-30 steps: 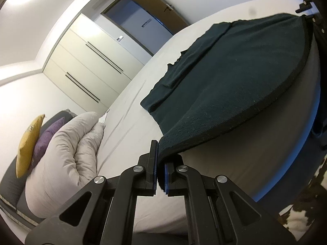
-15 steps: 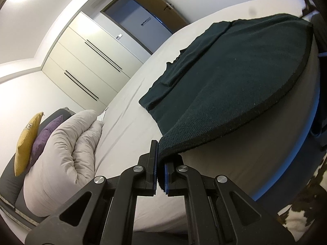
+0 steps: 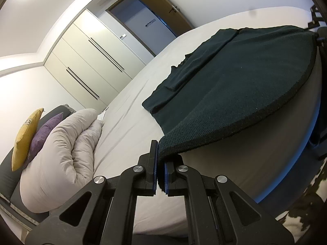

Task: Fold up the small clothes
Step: 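Carry the held hem over onto the collar with both tools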

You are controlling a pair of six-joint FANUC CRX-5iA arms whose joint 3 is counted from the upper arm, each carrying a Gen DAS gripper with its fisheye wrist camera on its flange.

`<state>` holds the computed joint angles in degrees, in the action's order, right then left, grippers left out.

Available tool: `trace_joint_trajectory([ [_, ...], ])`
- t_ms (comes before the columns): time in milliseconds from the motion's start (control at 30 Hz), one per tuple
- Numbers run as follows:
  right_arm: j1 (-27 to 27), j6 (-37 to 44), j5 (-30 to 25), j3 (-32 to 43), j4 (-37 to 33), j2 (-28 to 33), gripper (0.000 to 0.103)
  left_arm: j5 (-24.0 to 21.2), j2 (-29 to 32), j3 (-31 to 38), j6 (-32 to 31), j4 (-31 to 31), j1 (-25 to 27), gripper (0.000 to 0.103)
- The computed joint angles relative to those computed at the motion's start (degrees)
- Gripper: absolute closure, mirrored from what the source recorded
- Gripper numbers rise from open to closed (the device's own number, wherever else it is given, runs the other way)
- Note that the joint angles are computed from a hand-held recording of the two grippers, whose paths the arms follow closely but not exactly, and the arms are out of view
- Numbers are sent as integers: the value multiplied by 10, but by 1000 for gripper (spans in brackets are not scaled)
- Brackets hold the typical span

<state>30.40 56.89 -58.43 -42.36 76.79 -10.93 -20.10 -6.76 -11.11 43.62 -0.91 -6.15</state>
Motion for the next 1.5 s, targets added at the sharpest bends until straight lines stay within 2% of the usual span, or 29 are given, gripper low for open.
trace_joint_trajectory([
  [100,-7,-21,8,-6,28,-6,81,-4,1,2,3,-5,1,99],
  [267,-7,-22,10,-9,19,-8,82,-8,3,3,5,-12,1,99],
  [333,-9,-27,11,-8,20,-10,90,-10,3,4,10,-16,0,99],
  [367,-10,-32,11,-6,21,-13,97,-9,3,4,9,-15,0,99],
  [467,-13,-46,14,-1,24,-19,99,-6,2,2,9,-14,1,99],
  [600,-23,-67,31,-1,38,-24,99,1,2,2,16,-9,6,99],
  [700,-36,-101,46,12,48,-25,99,-1,5,7,19,21,14,99],
  [867,-73,-138,79,45,81,-5,99,-1,25,40,50,44,20,99],
  [1033,-116,-162,114,101,92,28,99,-6,65,107,96,29,18,99],
  [1233,-174,-192,173,176,126,85,99,-40,142,231,150,-6,10,99],
  [1300,-191,-191,190,215,116,116,99,-48,170,274,156,-16,6,99],
  [1400,-210,-173,209,276,95,165,99,-77,231,365,166,-33,-2,99],
  [1500,-223,-136,220,340,70,217,99,-125,301,474,170,-40,-11,99],
])
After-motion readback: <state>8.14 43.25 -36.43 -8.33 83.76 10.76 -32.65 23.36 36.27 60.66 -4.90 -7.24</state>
